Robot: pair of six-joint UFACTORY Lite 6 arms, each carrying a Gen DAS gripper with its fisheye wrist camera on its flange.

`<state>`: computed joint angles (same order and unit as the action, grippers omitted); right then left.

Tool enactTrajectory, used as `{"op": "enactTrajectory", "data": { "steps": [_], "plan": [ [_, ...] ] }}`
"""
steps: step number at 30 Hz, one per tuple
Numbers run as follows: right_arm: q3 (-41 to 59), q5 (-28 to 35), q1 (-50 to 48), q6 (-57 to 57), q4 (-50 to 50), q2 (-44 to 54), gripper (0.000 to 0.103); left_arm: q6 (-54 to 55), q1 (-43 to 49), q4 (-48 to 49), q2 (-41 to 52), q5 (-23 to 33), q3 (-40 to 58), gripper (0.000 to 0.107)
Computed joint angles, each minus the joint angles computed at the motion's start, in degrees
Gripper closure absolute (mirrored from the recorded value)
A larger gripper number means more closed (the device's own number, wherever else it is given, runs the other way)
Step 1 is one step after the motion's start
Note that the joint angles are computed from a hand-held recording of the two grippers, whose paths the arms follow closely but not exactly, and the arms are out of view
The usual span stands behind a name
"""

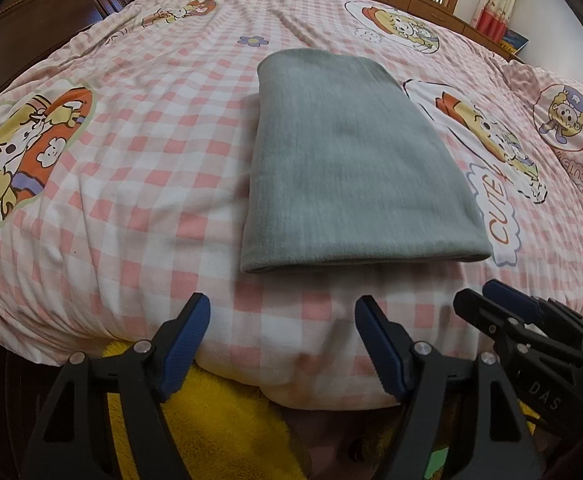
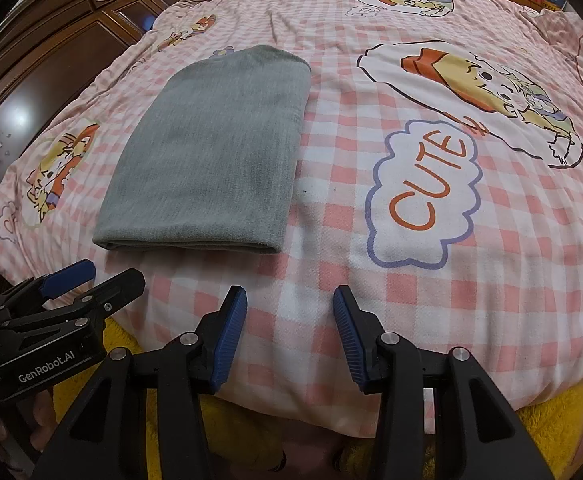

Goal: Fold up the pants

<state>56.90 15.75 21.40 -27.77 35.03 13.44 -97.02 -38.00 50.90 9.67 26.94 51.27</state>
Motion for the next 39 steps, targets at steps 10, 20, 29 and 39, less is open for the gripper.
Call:
{"op": "enactTrajectory", "data": {
  "steps": [10, 20, 29, 39],
  "plan": [
    [-0.04, -0.06, 0.06, 0.04, 0.14, 0.02, 0.057, -0.11, -0.16, 0.02, 0.25, 0.17, 0.14, 0.029],
    [-0.06, -0.04, -0.08, -0.63, 0.85, 0.08, 0.057, -0.56, -0.39, 0.45, 0.64, 0.02, 0.04, 0.029],
    [-0.04, 0.06, -0.22, -0.94, 1.00, 0.09, 0.057, -0.72, -0.46, 0.44, 0.86, 0.18, 0.21, 0.029],
    [-0.09, 0.09, -0.34, -1.60, 1.52, 0.09, 0.057, -0.89, -0.84, 0.42, 0.97, 0.56, 0.26, 0.029]
  ]
}}
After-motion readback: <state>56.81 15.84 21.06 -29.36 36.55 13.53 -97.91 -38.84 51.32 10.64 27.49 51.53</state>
